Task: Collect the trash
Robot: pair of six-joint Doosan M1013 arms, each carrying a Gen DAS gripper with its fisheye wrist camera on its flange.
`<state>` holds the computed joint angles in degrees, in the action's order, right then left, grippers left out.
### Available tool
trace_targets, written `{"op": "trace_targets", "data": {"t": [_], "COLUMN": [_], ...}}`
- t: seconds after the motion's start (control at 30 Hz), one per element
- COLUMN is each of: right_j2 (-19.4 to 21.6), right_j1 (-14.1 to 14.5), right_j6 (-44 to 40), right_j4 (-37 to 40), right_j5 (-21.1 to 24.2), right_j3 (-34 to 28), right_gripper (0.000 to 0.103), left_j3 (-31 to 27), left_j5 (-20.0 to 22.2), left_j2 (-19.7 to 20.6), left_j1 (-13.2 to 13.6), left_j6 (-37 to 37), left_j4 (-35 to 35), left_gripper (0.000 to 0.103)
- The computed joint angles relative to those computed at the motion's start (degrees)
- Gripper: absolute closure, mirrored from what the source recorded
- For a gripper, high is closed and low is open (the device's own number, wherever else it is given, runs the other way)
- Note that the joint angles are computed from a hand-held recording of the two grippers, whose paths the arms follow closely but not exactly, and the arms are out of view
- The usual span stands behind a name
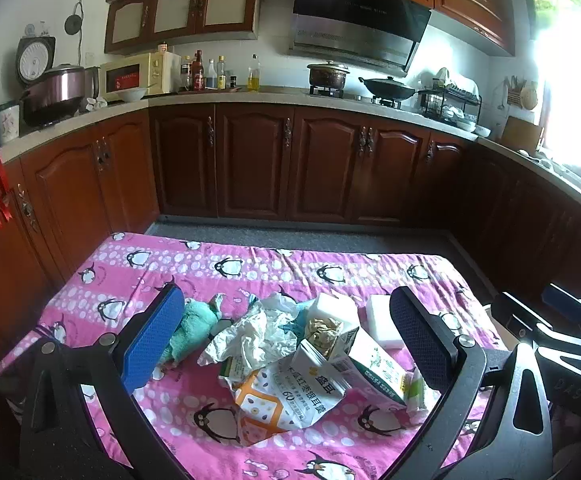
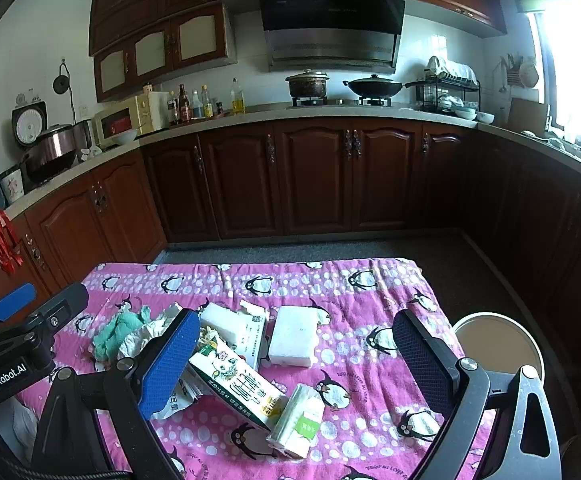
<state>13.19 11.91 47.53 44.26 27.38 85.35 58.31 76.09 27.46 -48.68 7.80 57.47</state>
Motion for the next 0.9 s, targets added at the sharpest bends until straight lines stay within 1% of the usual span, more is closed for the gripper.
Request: {"op": "trace_targets", "data": {"t": [0.9], "right_j2": [0.4], "right_j1": [0.2], "right_j6": [0.4], "right_j4": [-1.0], "right_j5": [0.6], "right_j3": [-0.3], "right_gripper": [0.007], "left_j3": [1.0], "left_j5": [-0.9], "left_j2": [-0.3], "left_j1": [0.1], "left_j6": [-0.2], "left_j4": [-1.1], "left_gripper": [0.001]}}
